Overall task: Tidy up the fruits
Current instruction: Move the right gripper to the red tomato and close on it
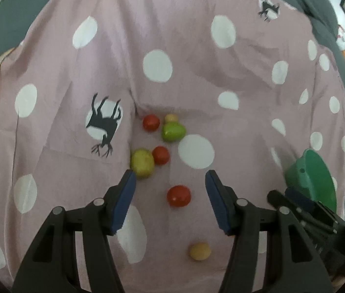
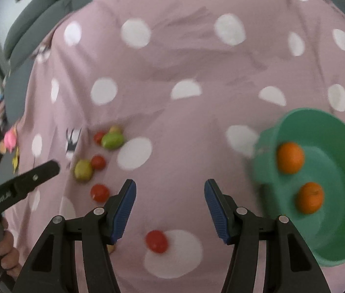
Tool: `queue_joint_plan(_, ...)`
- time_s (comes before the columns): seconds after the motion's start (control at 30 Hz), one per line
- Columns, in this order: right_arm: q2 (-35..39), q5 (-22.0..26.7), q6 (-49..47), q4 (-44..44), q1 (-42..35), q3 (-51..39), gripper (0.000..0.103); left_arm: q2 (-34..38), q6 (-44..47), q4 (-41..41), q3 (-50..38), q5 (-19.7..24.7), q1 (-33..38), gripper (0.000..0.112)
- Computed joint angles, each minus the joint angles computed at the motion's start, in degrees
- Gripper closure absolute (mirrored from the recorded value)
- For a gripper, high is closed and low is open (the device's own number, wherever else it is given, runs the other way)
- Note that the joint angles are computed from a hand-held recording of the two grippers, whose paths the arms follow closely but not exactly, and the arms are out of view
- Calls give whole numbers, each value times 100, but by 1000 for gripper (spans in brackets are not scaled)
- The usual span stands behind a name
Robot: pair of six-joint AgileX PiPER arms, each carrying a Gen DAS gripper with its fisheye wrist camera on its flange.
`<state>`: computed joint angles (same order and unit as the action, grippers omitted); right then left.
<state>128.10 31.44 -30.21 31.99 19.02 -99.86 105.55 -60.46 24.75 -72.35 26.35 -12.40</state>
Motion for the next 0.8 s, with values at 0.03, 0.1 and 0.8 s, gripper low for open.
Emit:
queue_joint_plan(0.03, 27, 50, 11, -39, 12, -19, 45, 45, 79, -84, -16, -28, 24, 54)
queue_joint_plan(0.1, 123, 178, 222, -282, 82, -149, 45, 170, 434, -472, -76, -55, 79, 55)
queue_joint_plan(0.8, 150, 131, 1078, -1018, 223, 387, 45, 1029, 1612, -1823, -669, 82, 162, 65)
